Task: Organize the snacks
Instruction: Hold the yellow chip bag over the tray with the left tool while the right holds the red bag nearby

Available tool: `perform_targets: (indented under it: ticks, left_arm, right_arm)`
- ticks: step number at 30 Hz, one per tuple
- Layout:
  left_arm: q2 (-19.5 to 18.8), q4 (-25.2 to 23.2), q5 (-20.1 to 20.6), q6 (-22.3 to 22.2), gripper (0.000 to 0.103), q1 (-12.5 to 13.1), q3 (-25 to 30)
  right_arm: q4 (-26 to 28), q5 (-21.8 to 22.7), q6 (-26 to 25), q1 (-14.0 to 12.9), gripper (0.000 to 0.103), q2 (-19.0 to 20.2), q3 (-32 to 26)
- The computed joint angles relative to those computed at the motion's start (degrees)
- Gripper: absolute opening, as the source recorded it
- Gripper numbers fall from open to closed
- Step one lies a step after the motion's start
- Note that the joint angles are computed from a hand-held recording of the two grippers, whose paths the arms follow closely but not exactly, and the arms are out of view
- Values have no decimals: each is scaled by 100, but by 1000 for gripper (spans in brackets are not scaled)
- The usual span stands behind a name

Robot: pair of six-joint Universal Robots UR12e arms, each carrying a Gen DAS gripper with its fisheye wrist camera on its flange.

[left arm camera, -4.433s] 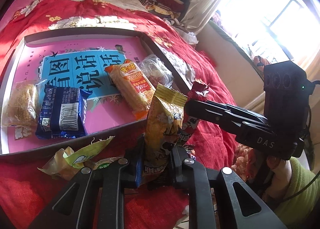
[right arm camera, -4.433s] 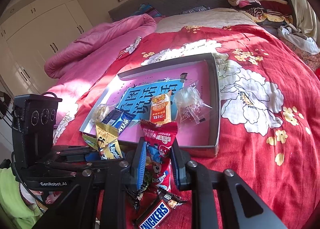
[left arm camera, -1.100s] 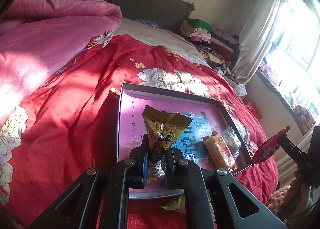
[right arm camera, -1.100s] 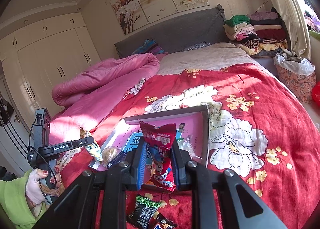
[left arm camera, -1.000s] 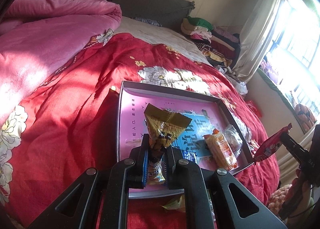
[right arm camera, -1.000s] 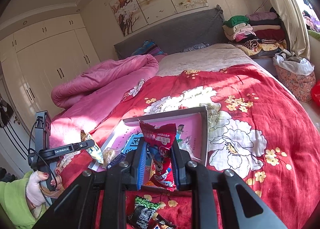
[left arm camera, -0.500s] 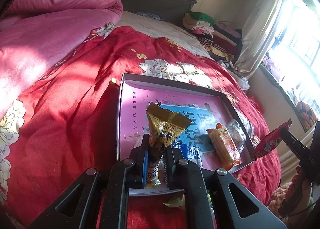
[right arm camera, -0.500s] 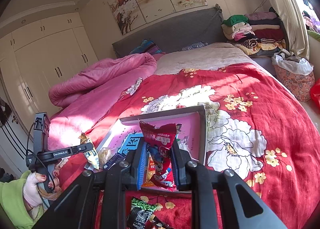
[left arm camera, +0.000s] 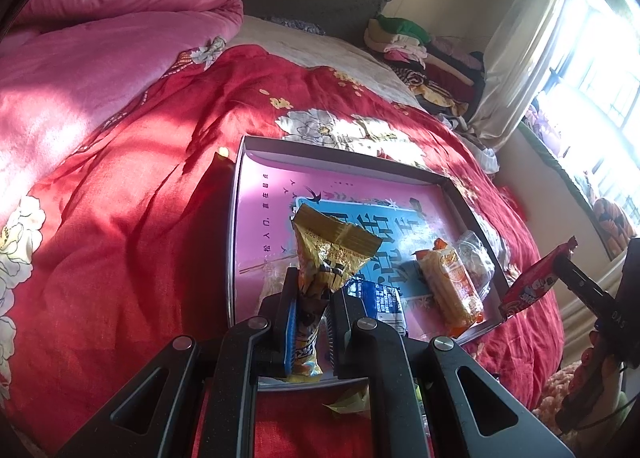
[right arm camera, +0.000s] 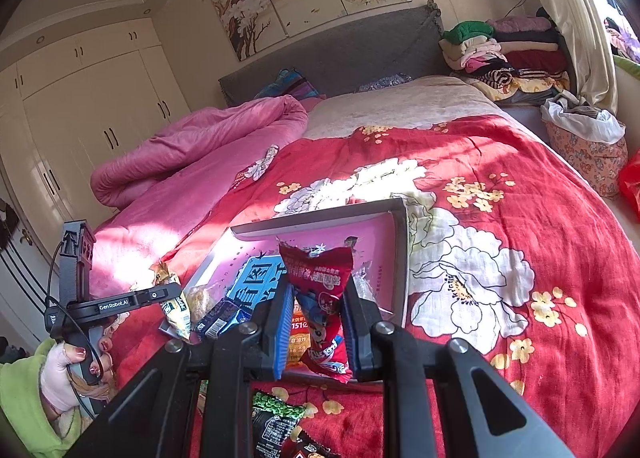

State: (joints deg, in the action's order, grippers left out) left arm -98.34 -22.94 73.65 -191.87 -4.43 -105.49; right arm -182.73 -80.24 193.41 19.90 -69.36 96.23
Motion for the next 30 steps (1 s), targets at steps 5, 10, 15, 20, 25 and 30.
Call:
perform_targets:
  ticks: [5, 10, 15, 20, 25, 30]
  left_arm:
    - [-14, -26, -15, 4, 12, -1, 10]
    - [-26, -29, -22, -4, 12, -4, 15]
    - [-34, -54, -29, 13, 12, -6, 19]
    - [-47, -68, -56, 22, 12, -5, 22]
    - [-65, -120, -69, 48, 12, -14, 41]
    - [-78, -172, -81, 68, 12, -26, 51]
  right_arm:
    - [120, 70, -58, 5, 23, 23, -34]
    - [245, 34, -66, 12, 23, 40, -59]
    - [287, 94, -69, 5, 23, 59, -79]
    - [360, 131, -104, 9, 23, 78, -104]
    - [449, 165, -59, 2, 24, 116, -146]
    - [520, 171, -66, 11, 24, 164, -201]
